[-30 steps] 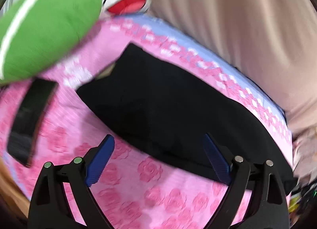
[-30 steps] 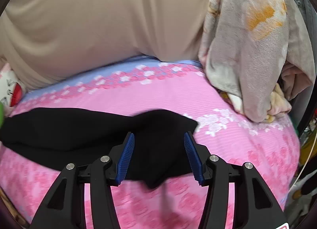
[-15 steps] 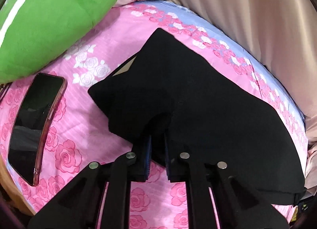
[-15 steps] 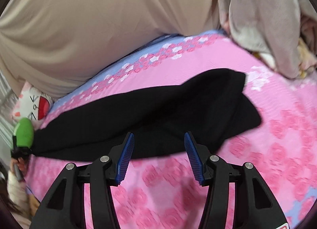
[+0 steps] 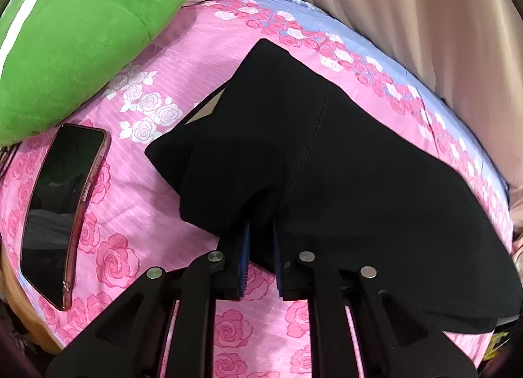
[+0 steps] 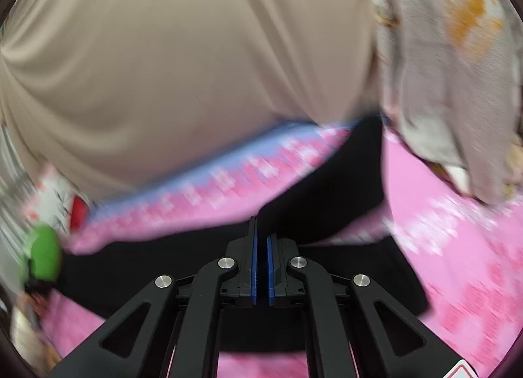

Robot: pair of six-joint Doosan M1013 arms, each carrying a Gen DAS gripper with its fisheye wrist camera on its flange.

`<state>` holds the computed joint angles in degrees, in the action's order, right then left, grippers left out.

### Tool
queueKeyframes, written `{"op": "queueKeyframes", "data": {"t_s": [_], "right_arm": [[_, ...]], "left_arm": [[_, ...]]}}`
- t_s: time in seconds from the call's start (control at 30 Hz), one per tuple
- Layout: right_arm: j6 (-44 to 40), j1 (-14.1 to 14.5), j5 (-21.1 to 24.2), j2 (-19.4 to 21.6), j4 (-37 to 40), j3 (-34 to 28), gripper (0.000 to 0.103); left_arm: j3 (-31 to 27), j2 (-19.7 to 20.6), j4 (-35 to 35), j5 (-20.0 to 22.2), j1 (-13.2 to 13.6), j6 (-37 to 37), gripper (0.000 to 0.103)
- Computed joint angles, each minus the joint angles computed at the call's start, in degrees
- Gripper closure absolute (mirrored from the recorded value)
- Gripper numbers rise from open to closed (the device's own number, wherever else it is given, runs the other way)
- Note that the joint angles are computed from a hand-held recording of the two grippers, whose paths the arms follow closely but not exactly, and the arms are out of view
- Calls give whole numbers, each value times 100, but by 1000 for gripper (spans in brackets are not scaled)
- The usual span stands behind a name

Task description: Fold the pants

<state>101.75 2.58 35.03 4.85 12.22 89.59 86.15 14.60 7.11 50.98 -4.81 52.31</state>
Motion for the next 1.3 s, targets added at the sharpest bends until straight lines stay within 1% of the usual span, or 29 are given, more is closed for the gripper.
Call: {"op": "queueKeyframes", "data": {"t_s": [0.03,0.07,0.13,0.17,0.23,0.27,0.3,0.4,0.43,0.47,0.53,0.57,0.6,0.63,0.67,0.7,0.73,0.77,0.8,0.83,0.97,1.0,1.03,1.07,1.13,1.2,1.23,1.27,1.3], "right_arm": [[153,-77,495,96,-57,72,100],[192,-167,753,157,136,152,100],[159,-256,985,211,466,309,98],[139,-270,834,148,577,388,95],[219,-239,696,81,440,374,91],[279,-205,702,82,266,325,83],[329,-204,764,107,184,280,81],[605,-244,863,137,86,251,80],[847,-222,820,67,-111,311,80],[936,-232,732,-30,-232,422,77],[1571,-117,614,-170,-980,561,65],[1969,-37,634,-252,-1512,620,64],[2133,-5,659,-306,-1744,651,64],[2132,-9,696,-337,-1795,628,60],[2120,-34,698,-355,-1828,600,51],[2142,-55,693,-355,-1909,573,48],[2241,-54,671,-344,-2104,536,45],[2253,-75,655,-324,-2233,494,45],[2231,-118,687,-296,-2246,453,45],[2138,-193,713,-213,-2150,381,45],[1715,-362,851,149,-1805,111,45],[1692,-379,936,269,-1778,35,46],[1695,-384,1046,363,-1808,-28,65],[1507,-414,1165,458,-1621,-98,93],[1403,-432,1157,445,-1442,-109,94],[1316,-387,923,191,-1407,-12,94],[1353,-373,891,99,-1455,32,94],[1401,-351,932,5,-1547,84,94],[1532,-307,1123,29,-1880,89,93]], "left_arm": [[1,2,19,7,-4,10,90],[0,4,33,21,-5,27,90],[-25,13,38,86,-2,81,90],[-48,23,37,133,1,114,90],[-100,50,85,222,-17,185,90],[-122,59,102,263,-22,214,90],[-139,65,99,295,-23,247,90],[-196,74,265,453,-30,222,91],[-206,83,341,517,-36,193,91],[-207,97,379,553,-33,245,91],[-179,90,327,515,-6,239,90],[-186,71,349,543,-24,186,90],[-176,17,372,563,-67,102,88],[-146,-50,402,509,-107,91,88],[-67,-184,638,350,-202,-27,87],[-20,-270,973,322,-294,-281,82],[8,-327,1261,359,-369,-503,82],[22,-369,1544,427,-440,-729,82],[61,-434,1945,466,-543,-1006,82],[72,-463,2089,469,-596,-1056,82],[-34,-432,1895,218,-759,-744,82],[-96,-356,1857,205,-829,-627,80],[-176,-264,1817,244,-882,-548,77],[-252,-165,1692,272,-928,-373,76],[-425,50,1504,440,-991,-64,74],[-524,224,1559,652,-1044,-15,74],[-553,299,1646,799,-1068,-77,74],[-571,371,1734,897,-1071,-116,74],[-588,437,1750,964,-1046,-149,74]]}}
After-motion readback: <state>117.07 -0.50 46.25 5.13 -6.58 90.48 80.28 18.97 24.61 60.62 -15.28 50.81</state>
